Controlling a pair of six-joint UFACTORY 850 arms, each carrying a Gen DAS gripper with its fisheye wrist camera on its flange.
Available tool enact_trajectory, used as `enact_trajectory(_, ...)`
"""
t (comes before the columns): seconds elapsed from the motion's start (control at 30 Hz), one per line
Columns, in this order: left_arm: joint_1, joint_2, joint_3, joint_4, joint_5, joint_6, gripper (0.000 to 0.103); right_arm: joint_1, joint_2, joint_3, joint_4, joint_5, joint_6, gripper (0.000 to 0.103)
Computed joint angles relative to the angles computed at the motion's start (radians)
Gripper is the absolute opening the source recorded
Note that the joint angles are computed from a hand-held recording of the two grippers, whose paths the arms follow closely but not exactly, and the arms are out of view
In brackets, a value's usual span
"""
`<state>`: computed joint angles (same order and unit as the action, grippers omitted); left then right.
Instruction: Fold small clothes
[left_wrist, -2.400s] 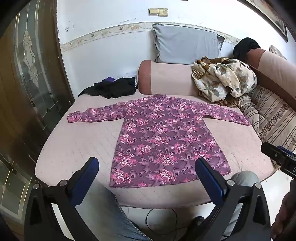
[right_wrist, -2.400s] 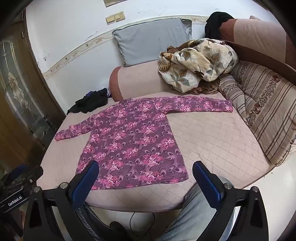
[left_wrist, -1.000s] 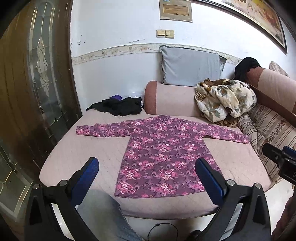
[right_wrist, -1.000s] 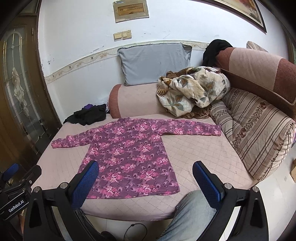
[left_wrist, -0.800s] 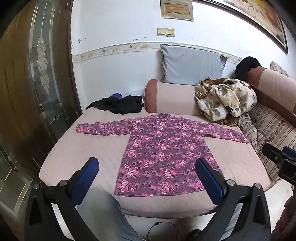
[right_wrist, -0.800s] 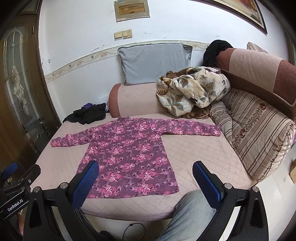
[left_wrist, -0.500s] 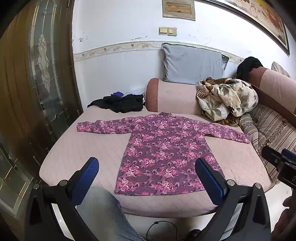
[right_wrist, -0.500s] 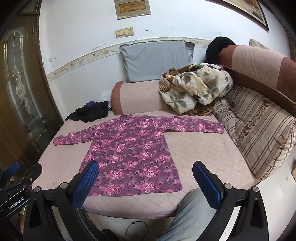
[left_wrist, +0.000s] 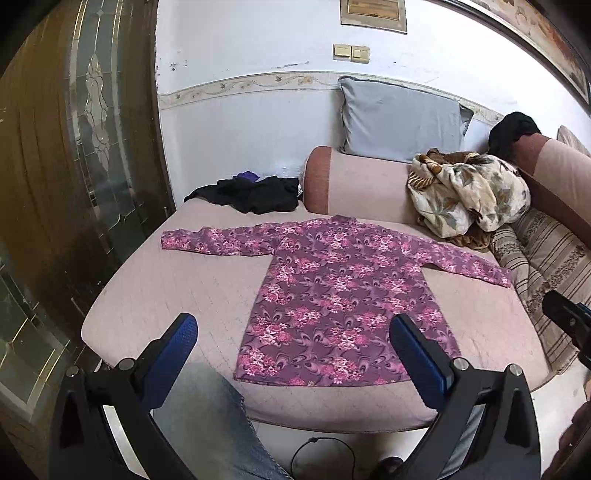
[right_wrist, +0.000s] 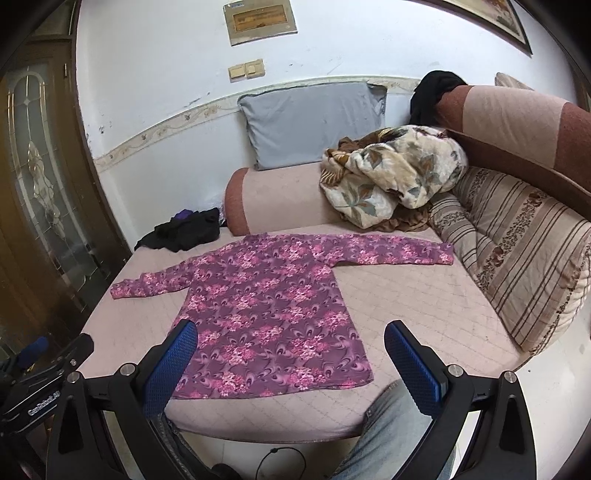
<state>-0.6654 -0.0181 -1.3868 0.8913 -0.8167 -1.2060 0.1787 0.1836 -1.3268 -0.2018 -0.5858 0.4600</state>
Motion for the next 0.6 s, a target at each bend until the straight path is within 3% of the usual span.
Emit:
enact_trajectory(0.1,0.013,-0.016,-0.016,-0.059,0.003,0.072,0.103,-0.005,-0.016,-0.013,0.066,-0.018,-0.071,0.103)
enact_trajectory(0.37,0.010,-0.023,-0.029,-0.071,-0.003,0.100,0.103,0.021,-0.039,-0.022,-0.051,-0.040,0.003,0.103)
enact_trajectory(0.6,0.031,-0.051,-0.060,-0.110,-0.013,0.130,0.103,-0.004,-0.057,-0.035,0.002,-0.036,-0.030,0.103)
